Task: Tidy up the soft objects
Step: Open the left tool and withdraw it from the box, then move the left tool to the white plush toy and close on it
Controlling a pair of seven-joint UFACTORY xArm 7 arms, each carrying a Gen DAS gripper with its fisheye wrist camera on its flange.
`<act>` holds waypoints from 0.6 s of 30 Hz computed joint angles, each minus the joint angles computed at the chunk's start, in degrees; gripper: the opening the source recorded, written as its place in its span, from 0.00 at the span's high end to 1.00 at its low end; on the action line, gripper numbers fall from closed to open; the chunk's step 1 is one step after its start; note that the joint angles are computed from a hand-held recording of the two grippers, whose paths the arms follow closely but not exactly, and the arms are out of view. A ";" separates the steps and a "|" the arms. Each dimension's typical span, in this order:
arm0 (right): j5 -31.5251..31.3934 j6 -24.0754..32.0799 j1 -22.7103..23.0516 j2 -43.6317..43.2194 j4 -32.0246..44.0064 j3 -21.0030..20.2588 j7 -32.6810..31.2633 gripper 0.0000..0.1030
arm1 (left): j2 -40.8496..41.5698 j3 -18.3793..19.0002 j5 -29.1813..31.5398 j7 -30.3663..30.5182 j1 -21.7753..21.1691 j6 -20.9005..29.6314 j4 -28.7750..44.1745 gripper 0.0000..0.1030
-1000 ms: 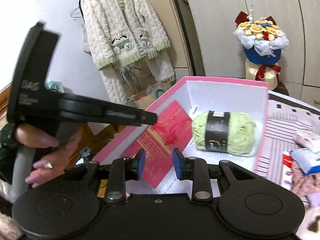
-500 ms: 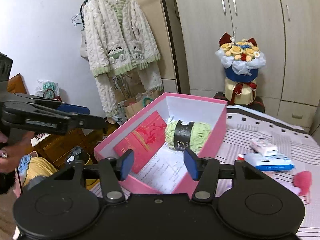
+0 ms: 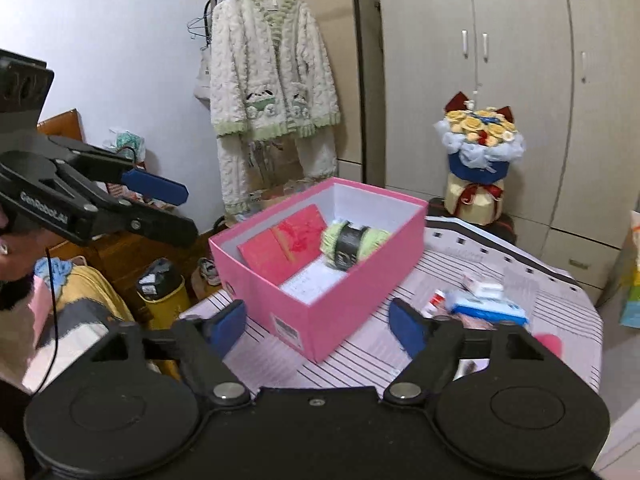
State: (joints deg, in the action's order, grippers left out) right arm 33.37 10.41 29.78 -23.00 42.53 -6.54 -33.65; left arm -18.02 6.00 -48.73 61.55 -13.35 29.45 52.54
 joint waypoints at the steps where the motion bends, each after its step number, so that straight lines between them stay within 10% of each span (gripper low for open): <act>1: -0.24 -0.25 -0.58 -0.96 -1.33 0.11 0.20 0.17 | 0.11 -0.31 -0.06 0.17 -0.32 0.00 -0.25 0.25; 9: -5.21 -0.81 -3.20 -4.84 -8.42 -1.63 2.57 0.17 | 2.73 -2.56 -1.02 0.53 -1.77 0.86 -0.99 0.20; 13: -0.28 -5.50 5.32 -4.90 -10.90 -10.65 -4.46 0.17 | 5.76 -3.83 -4.69 4.03 -3.08 -1.26 -0.63 0.17; 18: 1.27 -21.93 26.42 -3.61 -14.18 -29.97 -10.16 0.11 | 10.73 -6.08 -7.29 6.84 -2.74 -2.34 1.63 0.15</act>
